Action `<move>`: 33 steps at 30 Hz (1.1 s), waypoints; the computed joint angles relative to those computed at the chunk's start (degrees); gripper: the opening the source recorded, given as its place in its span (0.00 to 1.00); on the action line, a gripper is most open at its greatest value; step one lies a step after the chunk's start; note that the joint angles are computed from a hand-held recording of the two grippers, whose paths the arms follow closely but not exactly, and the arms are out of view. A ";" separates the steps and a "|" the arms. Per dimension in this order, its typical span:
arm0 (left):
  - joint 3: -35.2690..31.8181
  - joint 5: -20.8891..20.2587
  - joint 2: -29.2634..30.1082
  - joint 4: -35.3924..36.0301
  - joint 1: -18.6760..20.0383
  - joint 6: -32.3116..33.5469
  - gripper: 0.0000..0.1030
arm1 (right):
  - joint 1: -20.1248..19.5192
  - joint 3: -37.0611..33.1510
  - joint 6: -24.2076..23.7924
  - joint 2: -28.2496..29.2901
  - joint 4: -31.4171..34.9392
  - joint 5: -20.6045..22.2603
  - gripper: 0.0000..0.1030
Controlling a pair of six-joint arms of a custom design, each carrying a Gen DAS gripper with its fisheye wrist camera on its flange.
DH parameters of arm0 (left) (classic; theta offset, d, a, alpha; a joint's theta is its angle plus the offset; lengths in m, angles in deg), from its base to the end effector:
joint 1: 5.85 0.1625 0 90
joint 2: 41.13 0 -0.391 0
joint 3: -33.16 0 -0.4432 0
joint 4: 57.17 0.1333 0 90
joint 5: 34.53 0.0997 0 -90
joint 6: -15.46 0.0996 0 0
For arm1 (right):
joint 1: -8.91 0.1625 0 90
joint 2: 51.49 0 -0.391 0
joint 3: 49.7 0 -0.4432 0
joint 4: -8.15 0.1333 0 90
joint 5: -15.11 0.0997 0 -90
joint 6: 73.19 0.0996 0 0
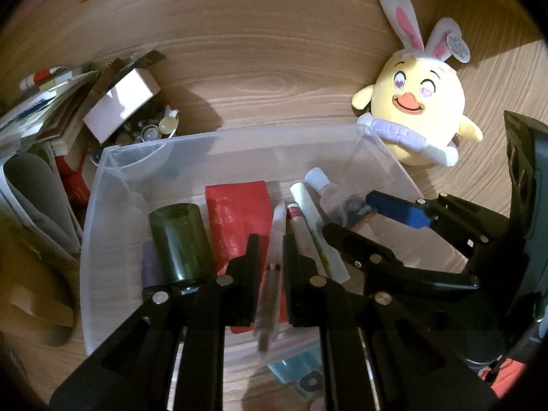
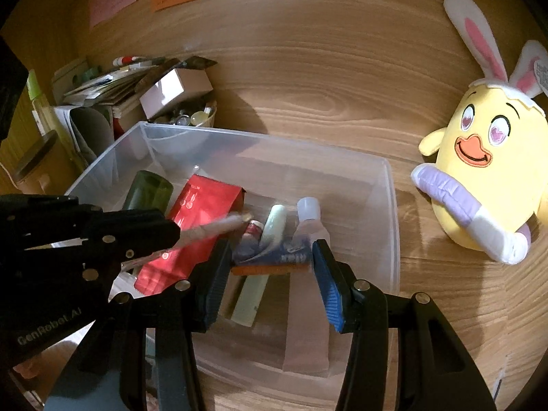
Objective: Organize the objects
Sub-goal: 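Carry the pen and Max box into the clear bin and open both tools, then grasp the beige eraser with the left tool while the right tool grasps the braided cord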
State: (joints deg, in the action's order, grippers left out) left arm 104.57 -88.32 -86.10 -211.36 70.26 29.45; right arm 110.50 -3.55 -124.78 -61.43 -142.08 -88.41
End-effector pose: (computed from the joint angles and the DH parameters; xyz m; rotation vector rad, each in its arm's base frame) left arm -0.0059 -0.8242 0.2390 0.3170 2.3881 -0.8179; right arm 0.2832 -0.8333 -0.0797 1.3797 -2.3757 0.4377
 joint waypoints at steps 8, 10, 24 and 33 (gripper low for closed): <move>4.05 -0.02 -3.19 -2.28 -0.92 0.28 0.10 | 0.29 6.23 -0.97 -3.94 -4.19 1.05 0.49; 5.92 0.57 -4.38 -4.07 -1.37 0.67 0.16 | 0.28 8.18 -1.01 -5.29 -5.05 1.68 0.49; 20.99 3.98 -12.60 -15.66 -3.91 3.78 0.57 | -1.14 27.15 -5.39 -17.73 -11.13 6.92 0.63; 28.67 7.04 -15.14 -20.57 -4.49 3.97 0.66 | -2.89 35.07 -4.59 -21.93 -9.25 8.57 0.63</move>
State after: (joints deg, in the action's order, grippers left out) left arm 133.25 -81.29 -101.24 -231.93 65.78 33.41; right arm 107.61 31.52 -129.37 -83.36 -151.33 -79.84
